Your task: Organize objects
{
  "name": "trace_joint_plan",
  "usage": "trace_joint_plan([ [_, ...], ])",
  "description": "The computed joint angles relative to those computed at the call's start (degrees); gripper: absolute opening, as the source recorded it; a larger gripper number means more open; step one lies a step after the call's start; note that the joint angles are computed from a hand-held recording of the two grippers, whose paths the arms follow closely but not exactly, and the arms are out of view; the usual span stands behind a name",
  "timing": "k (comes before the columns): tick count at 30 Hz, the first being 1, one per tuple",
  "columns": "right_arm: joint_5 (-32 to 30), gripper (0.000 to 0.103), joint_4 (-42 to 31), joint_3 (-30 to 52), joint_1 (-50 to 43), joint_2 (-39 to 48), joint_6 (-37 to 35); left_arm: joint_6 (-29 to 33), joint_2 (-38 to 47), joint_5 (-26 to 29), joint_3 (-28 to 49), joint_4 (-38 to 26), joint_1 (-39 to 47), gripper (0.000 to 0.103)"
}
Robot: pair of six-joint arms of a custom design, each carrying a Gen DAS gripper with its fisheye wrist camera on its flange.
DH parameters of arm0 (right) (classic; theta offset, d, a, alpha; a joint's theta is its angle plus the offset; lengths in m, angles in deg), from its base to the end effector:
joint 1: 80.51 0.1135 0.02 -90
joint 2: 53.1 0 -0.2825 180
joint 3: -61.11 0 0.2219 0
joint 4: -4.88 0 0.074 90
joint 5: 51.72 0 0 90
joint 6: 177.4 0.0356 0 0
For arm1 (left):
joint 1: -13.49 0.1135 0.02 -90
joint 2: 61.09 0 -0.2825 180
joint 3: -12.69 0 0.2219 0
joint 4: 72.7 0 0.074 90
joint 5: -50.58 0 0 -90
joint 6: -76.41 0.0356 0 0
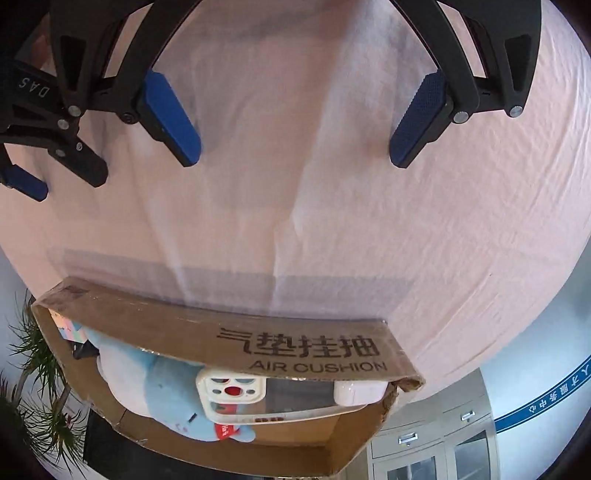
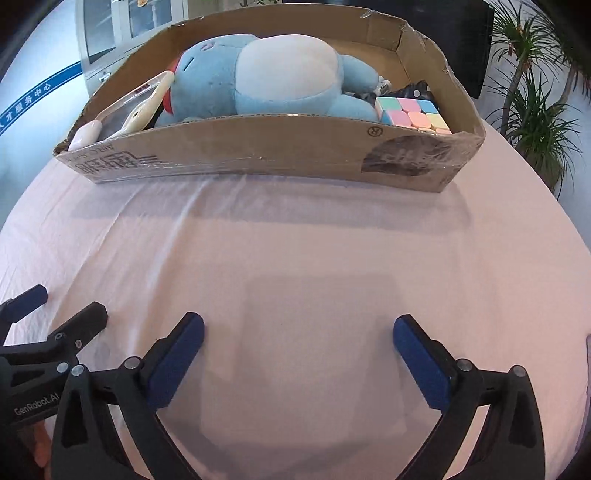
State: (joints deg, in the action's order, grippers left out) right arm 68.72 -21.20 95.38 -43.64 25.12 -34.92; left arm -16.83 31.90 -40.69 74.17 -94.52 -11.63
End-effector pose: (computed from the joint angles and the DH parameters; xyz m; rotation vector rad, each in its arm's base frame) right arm 0.1371 0.0803 0.1376 0.4621 2.4819 -0.1757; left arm 0.2623 -0.1221 0.1917 0.4673 2.4663 -0.1768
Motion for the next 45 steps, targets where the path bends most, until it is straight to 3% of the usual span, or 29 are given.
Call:
trace_joint_plan([
  [12, 4.06, 0.103, -10.84, 1.79, 14.09, 0.5, 17.16, -2.14, -4.64, -1.59, -5.97, 1.25, -0.64, 0.102],
  [45, 3.71, 0.103, -11.27, 0.93, 12.72, -1.65, 15.76, -1.72, -5.05, -1.17, -4.97, -0.21, -0.16, 0.102],
])
